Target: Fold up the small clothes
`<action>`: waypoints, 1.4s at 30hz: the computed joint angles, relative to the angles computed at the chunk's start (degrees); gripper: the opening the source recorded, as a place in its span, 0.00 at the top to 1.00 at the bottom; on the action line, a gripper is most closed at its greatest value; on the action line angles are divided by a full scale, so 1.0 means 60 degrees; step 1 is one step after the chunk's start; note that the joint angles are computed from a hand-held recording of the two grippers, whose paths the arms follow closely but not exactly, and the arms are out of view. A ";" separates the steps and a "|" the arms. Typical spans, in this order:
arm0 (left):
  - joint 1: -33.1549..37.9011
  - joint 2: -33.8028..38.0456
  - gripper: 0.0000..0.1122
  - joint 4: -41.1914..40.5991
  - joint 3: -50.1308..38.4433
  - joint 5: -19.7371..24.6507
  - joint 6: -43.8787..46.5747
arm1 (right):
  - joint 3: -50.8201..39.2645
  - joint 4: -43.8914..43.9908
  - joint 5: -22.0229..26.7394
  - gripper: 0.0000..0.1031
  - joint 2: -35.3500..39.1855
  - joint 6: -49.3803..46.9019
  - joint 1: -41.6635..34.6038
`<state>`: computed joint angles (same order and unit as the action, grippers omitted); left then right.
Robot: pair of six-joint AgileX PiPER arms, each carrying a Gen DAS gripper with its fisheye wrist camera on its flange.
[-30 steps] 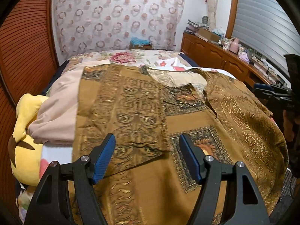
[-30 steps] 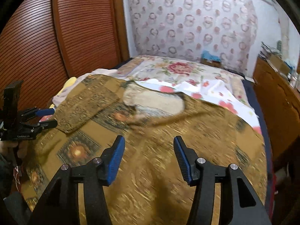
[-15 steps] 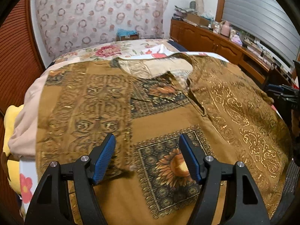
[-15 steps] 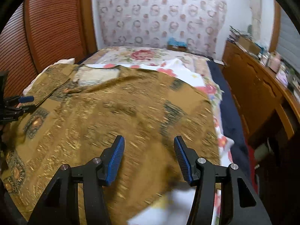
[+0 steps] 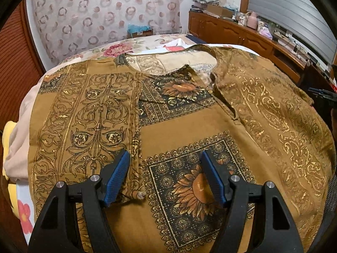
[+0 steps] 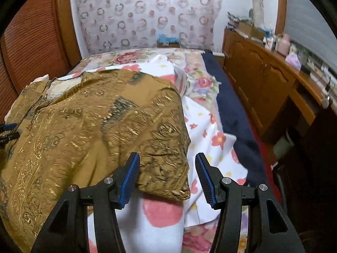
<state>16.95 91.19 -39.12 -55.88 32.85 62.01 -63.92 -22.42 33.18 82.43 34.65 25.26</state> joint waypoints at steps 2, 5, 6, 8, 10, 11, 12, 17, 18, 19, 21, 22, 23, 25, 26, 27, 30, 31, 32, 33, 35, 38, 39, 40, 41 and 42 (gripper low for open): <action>-0.0010 0.0027 0.32 -0.0057 -0.0008 0.0018 0.0056 | -0.0263 0.0525 0.0045 0.45 0.0194 -0.0378 -0.0172; -0.0088 0.0064 0.28 0.0022 -0.0041 0.0030 0.0028 | -0.0507 0.1411 0.0043 0.45 0.0434 -0.1085 -0.0465; -0.0091 0.0085 0.27 0.0031 -0.0064 0.0075 0.0050 | -0.0425 0.1833 -0.0007 0.45 0.0372 -0.1485 -0.0613; -0.0104 0.0110 0.23 0.0030 -0.0079 0.0129 0.0087 | -0.0589 0.2388 0.0033 0.45 0.0525 -0.1957 -0.0729; -0.0133 0.0115 0.22 0.0040 -0.0071 0.0129 0.0100 | -0.0640 0.2913 0.0008 0.47 0.0552 -0.2398 -0.0880; -0.0132 0.0130 0.20 0.0038 -0.0085 0.0175 0.0118 | -0.0683 0.3311 0.0006 0.52 0.0572 -0.2748 -0.0952; -0.0138 0.0137 0.20 0.0037 -0.0086 0.0176 0.0138 | -0.0601 0.3991 -0.0093 0.54 0.0552 -0.3443 -0.1182; -0.0164 0.0152 0.19 0.0024 -0.0088 0.0173 0.0132 | -0.0651 0.4546 -0.0136 0.82 0.0595 -0.4275 -0.1365; -0.0169 0.0156 0.19 0.0016 -0.0087 0.0180 0.0138 | -0.0460 0.3659 -0.0170 0.86 0.0419 -0.3650 -0.1234; -0.0158 0.0152 0.19 0.0009 -0.0081 0.0183 0.0157 | -0.0402 0.3139 -0.0114 0.93 0.0331 -0.3309 -0.1161; -0.0160 0.0146 0.19 -0.0002 -0.0068 0.0169 0.0169 | 0.0091 0.3151 -0.0411 0.96 0.0050 -0.3458 -0.1288; -0.0160 0.0146 0.19 -0.0002 -0.0068 0.0169 0.0169 | 0.0111 0.2956 -0.0424 0.97 -0.0020 -0.3324 -0.1239; -0.0163 0.0148 0.19 -0.0003 -0.0071 0.0175 0.0165 | 0.0115 0.2724 -0.0408 0.97 -0.0102 -0.3169 -0.1152; -0.0161 0.0147 0.19 -0.0003 -0.0064 0.0170 0.0168 | 0.0122 0.1885 -0.0438 0.97 -0.0243 -0.2434 -0.0856; -0.0164 0.0143 0.19 -0.0002 -0.0059 0.0166 0.0166 | 0.0025 0.1397 -0.0377 0.98 -0.0276 -0.2059 -0.0680; -0.0162 0.0145 0.19 -0.0003 -0.0062 0.0168 0.0168 | 0.0051 0.0603 -0.0351 0.98 -0.0357 -0.1350 -0.0354; -0.0164 0.0142 0.19 -0.0003 -0.0060 0.0167 0.0166 | -0.0253 -0.0841 -0.0179 0.98 -0.0364 -0.0348 0.0298; -0.0164 0.0142 0.19 -0.0003 -0.0060 0.0167 0.0166 | -0.0420 -0.1105 -0.0122 0.98 -0.0318 -0.0224 0.0515; -0.0176 0.0129 0.19 -0.0002 -0.0044 0.0157 0.0156 | -0.0552 -0.1266 -0.0113 0.98 -0.0260 -0.0166 0.0695; -0.0166 0.0141 0.19 0.0000 -0.0058 0.0166 0.0162 | -0.0663 -0.1367 -0.0160 0.98 -0.0180 -0.0167 0.0837; -0.0163 0.0143 0.19 -0.0001 -0.0060 0.0166 0.0165 | -0.0989 -0.1415 -0.0184 0.98 0.0073 -0.0249 0.1174; -0.0164 0.0144 0.19 -0.0003 -0.0057 0.0160 0.0167 | -0.1286 -0.1107 -0.0441 0.98 0.0466 -0.0595 0.1559; -0.0164 0.0144 0.19 -0.0003 -0.0057 0.0160 0.0167 | -0.1337 -0.0967 -0.0547 0.98 0.0610 -0.0762 0.1617; -0.0165 0.0144 0.19 -0.0006 -0.0053 0.0157 0.0169 | -0.1331 -0.0845 -0.0638 0.97 0.0717 -0.0864 0.1716; -0.0165 0.0144 0.19 -0.0006 -0.0053 0.0157 0.0169 | -0.1279 -0.0419 -0.0796 0.97 0.0804 -0.1221 0.1729; -0.0165 0.0144 0.19 -0.0006 -0.0053 0.0157 0.0169 | -0.1280 0.0148 -0.0916 0.97 0.0892 -0.1766 0.1604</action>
